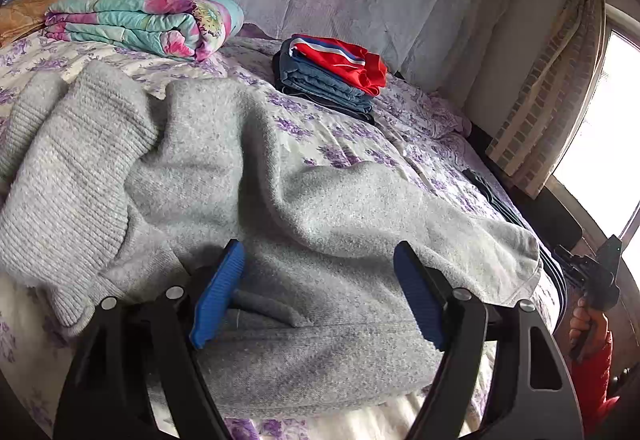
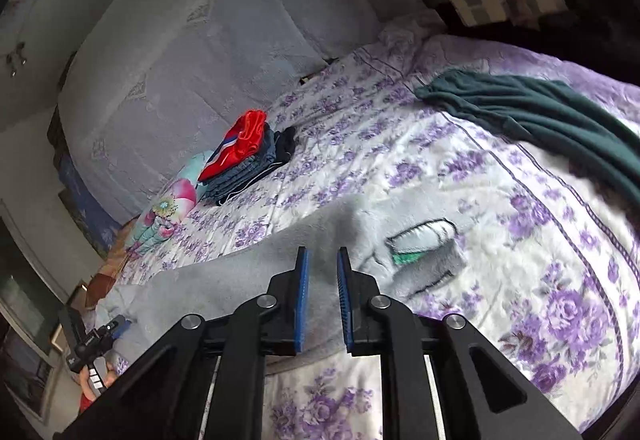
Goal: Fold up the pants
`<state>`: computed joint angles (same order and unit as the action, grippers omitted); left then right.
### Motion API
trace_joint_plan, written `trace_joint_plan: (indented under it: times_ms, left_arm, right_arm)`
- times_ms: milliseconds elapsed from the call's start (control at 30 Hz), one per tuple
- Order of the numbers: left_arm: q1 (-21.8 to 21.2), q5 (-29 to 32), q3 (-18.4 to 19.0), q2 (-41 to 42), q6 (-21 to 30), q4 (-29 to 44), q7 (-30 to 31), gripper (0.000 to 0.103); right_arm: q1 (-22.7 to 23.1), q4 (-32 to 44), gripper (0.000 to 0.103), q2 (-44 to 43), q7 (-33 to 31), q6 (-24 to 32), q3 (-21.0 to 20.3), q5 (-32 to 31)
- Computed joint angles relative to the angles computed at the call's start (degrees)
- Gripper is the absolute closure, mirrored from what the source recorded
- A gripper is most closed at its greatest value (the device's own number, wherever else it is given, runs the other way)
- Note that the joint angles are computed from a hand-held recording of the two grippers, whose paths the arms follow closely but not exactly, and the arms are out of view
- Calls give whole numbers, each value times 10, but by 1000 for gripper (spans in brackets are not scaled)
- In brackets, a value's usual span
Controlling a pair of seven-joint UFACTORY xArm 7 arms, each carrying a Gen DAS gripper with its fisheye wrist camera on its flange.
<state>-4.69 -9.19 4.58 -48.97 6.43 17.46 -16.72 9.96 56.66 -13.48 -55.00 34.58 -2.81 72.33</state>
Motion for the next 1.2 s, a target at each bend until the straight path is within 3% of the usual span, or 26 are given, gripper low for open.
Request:
trace_joint_plan:
  times_ms: [67,200,267,367,433,500,567,633,667,700,867,967,1100,1133,1200]
  left_arm:
    - [0,0,1,-1,0,0,0,29]
    - [-2,0,5,-3,-3,-3,2,29]
    - [-4,-1,8,-6,-7,-6,3,29]
    - [-10,-4,12,-14,-10,-11,5,29]
    - [-10,-4,12,-19,-11,-15,6,29]
    - [0,-6,3,-27,0,-15,-4,29]
    - [10,-7,-5,-40,19,-8,-17,27]
    - [7,-9,3,-51,22,1,-18,17]
    - [22,-6,-5,-53,21,9,-24,8]
    - [42,-2,-15,-52,18,17,-33,6]
    - [46,-7,35,-13,14,53,-28,6]
    - [35,-10,65,-1,-11,26,4,6]
    - [46,-14,46,-38,-19,-5,5,6]
    - [42,-15,51,-41,-18,-6,8,6]
    - [30,-20,62,-45,-23,-8,13,6]
  right_arm:
    - [9,19,72,14,-3,0,11,-7]
    - [24,60,66,56,-11,10,35,-40]
    - [24,72,61,80,21,10,46,-78]
    - [10,91,62,126,91,38,52,-139]
    - [1,83,67,126,71,39,57,-116]
    - [1,80,66,116,86,28,66,-137]
    - [8,85,64,105,61,30,71,-129]
    - [20,108,64,107,40,45,79,-135]
    - [29,122,64,111,31,48,86,-134]
    - [38,140,64,120,27,54,92,-135]
    - [89,260,64,198,44,83,144,-164]
    - [118,341,64,263,86,103,174,-208]
    - [158,449,64,365,200,173,182,-335]
    - [171,472,66,390,234,194,170,-371]
    - [140,502,78,428,263,233,194,-369]
